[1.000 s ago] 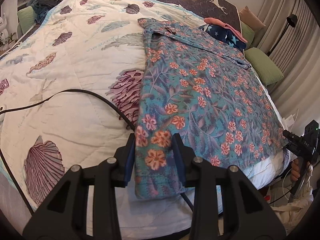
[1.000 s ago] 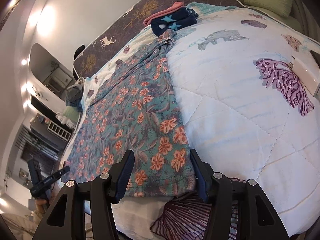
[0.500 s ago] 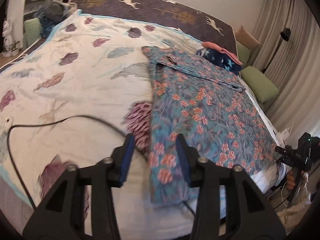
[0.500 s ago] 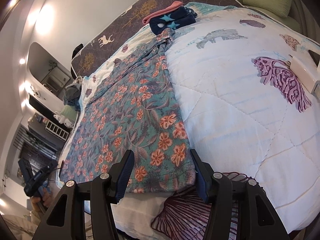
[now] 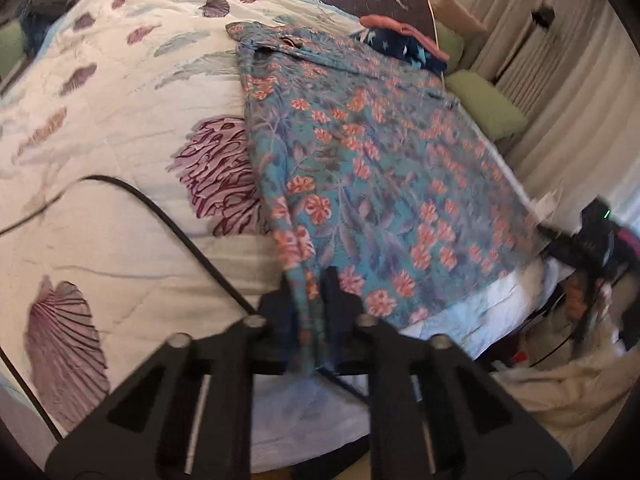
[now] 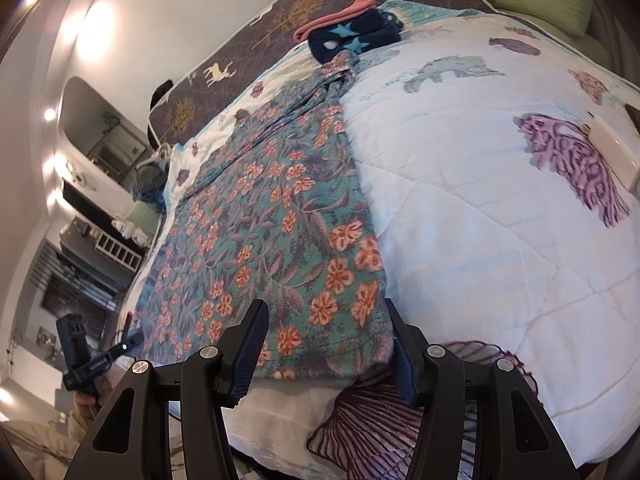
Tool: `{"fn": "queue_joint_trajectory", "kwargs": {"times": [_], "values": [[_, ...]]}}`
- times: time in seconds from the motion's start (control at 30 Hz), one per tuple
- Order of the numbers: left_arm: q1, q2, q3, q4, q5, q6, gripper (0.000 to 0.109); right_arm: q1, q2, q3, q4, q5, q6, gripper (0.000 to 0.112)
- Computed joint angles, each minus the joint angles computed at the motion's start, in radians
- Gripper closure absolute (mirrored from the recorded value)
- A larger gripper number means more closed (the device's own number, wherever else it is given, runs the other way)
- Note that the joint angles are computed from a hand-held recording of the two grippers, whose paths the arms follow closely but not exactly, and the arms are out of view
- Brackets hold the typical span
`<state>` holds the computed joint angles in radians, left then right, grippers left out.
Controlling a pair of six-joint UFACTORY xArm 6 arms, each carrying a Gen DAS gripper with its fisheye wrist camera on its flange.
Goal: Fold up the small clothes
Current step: 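Grasp the shirt hem with both grippers and lift it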
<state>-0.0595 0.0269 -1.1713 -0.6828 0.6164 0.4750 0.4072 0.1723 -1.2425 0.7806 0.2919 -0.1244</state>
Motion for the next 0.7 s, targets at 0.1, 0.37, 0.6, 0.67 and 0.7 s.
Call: {"fn": "queue_joint_trajectory", "kwargs": {"times": [0.1,0.37,0.6,0.67,0.7], "values": [[0.009,-0.001,-0.015,-0.097,0.003,0.041,0.099,-0.007,0.013,-0.027,-0.126,0.03,0.104,0.085],[0.035,-0.004,-0.079,-0.232,0.02,0.124,0.099,-0.026,-0.021,-0.058,0.351,0.078,-0.267,0.108],[0.016,0.031,-0.153,-0.249,-0.036,0.135,0.099,-0.062,-0.001,-0.141,0.521,0.132,-0.379,0.108],[0.015,0.046,-0.179,-0.261,-0.048,0.136,0.099,-0.067,0.024,-0.188,0.528,0.141,-0.385,0.108],[0.013,0.058,-0.199,-0.266,-0.061,0.132,0.099,-0.069,0.03,-0.203,0.52,0.141,-0.383,0.108]]}}
